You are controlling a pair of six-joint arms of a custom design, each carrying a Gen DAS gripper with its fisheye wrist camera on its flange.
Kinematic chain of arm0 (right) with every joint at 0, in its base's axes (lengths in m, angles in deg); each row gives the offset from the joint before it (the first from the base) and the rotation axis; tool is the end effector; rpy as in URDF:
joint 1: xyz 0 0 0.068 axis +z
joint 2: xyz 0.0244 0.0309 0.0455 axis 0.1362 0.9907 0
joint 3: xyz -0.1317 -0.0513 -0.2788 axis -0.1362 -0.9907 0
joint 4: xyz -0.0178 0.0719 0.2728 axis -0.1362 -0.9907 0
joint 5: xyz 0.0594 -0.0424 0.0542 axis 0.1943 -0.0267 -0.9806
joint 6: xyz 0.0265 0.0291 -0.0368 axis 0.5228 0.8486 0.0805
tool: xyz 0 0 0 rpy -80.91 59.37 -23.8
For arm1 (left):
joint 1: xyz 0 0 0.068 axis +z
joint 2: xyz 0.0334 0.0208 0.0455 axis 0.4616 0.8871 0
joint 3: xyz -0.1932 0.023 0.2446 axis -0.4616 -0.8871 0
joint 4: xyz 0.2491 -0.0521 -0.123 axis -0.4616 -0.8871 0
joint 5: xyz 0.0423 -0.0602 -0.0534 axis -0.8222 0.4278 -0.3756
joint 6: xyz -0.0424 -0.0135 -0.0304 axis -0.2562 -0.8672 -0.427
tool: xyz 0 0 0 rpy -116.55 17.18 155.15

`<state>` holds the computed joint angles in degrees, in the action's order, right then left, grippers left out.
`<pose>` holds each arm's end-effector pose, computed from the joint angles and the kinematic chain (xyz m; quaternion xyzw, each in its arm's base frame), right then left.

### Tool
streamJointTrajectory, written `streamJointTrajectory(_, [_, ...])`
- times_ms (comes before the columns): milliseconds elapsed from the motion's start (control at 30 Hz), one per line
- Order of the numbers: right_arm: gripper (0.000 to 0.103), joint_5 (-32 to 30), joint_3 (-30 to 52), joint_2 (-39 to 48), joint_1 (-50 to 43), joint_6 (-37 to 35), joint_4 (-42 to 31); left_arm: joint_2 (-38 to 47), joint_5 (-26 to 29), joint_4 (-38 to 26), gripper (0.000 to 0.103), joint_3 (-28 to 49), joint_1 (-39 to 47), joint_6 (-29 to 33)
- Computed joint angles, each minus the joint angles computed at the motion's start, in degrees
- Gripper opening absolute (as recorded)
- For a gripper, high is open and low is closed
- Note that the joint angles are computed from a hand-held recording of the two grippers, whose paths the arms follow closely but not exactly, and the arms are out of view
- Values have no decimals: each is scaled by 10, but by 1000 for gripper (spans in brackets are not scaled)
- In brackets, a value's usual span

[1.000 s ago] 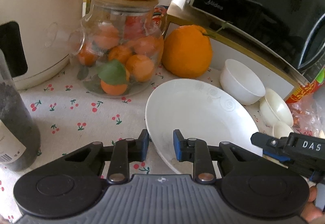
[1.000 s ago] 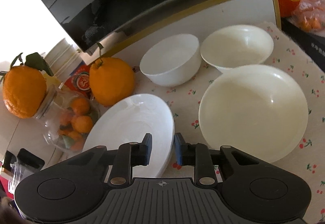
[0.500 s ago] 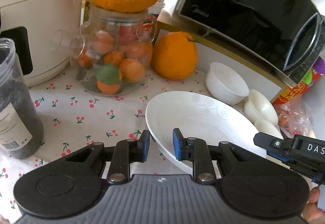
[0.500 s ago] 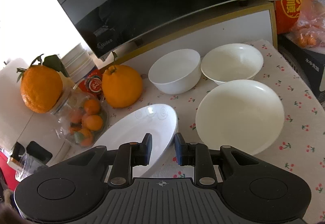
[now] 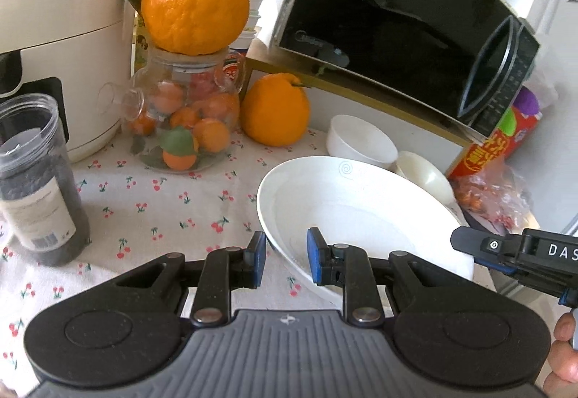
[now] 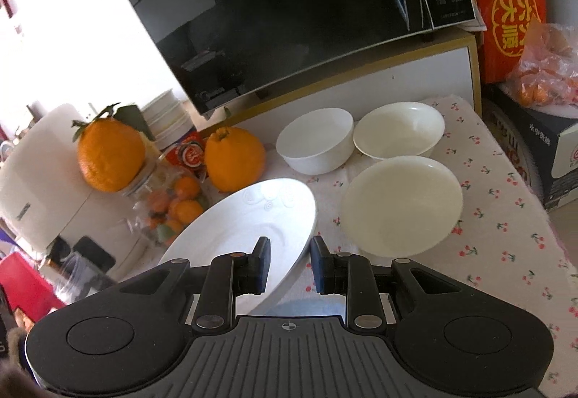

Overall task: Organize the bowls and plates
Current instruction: 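Lift the white plate with both grippers toward the blue plate stack, then lower the white plate onto the stack and open both grippers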

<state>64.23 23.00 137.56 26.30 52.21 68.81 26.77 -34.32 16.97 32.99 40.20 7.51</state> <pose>0.2585 0.0874 0.2522 0.0998 0.8790 0.2103 0.4160 0.2958 0.0495 0.2440 0.0102 0.9000 -0.1755 0.3989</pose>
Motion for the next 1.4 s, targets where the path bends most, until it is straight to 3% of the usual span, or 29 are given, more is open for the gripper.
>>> streamJointTrajectory(633, [24,13,-67,-191,2,-17,-167,-121,37,-62,22,-86,1,84])
streamJointTrajectory(1400, [24,58,-79,-195,45,-21,-236,-173,-3,-75,22,-137,-18,180])
